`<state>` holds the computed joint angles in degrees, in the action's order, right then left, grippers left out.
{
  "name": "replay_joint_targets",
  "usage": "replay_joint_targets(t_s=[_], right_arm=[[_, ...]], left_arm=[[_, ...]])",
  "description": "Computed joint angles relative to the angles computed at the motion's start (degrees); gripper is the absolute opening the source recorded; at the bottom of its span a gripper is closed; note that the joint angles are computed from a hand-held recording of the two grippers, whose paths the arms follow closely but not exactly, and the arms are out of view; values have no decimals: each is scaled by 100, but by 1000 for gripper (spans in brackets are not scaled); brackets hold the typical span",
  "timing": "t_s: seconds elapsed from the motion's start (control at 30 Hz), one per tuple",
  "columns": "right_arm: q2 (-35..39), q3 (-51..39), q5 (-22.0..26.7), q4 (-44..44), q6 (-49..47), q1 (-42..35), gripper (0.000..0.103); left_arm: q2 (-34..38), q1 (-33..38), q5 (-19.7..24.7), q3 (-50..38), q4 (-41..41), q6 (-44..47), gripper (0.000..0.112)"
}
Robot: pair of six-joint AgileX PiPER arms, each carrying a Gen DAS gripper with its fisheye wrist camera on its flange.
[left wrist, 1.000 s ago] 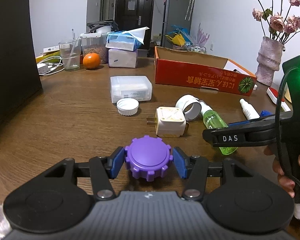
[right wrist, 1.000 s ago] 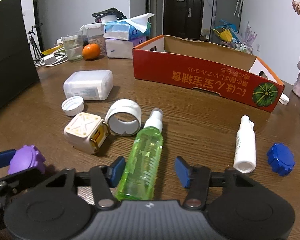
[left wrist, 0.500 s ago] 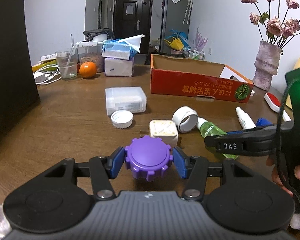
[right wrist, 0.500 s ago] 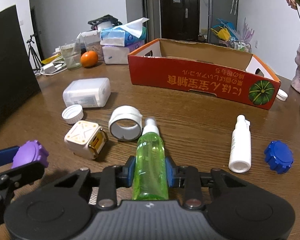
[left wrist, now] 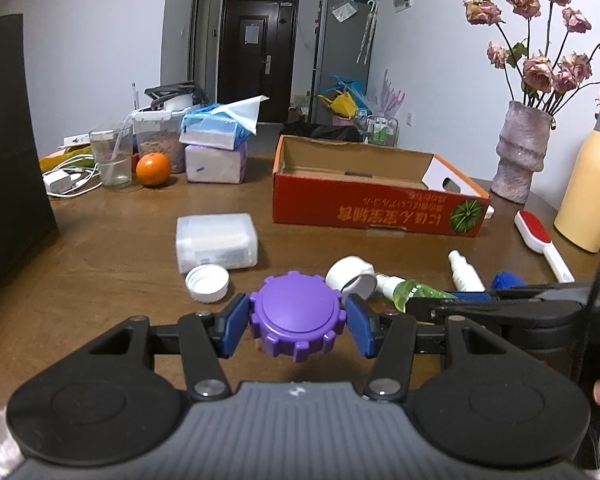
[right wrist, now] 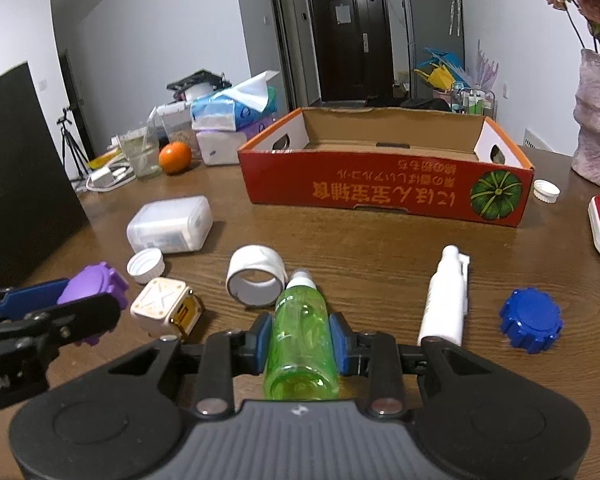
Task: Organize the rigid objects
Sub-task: 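Carry the purple cap and green bottle over the cardboard box with both grippers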
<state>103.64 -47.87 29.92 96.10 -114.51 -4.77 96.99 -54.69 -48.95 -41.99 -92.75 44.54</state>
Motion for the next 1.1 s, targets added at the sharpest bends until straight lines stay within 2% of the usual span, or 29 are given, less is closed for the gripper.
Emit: replay_joint_targets(t_s=[0.67, 1.1], right_arm=[[151, -796, 960, -212, 379, -1053, 30], [633, -1762, 995, -105, 834, -1172, 30]], left_arm=[[742, 405, 186, -1844, 21, 894, 54], [1442, 896, 435, -3315, -280, 1786, 54]])
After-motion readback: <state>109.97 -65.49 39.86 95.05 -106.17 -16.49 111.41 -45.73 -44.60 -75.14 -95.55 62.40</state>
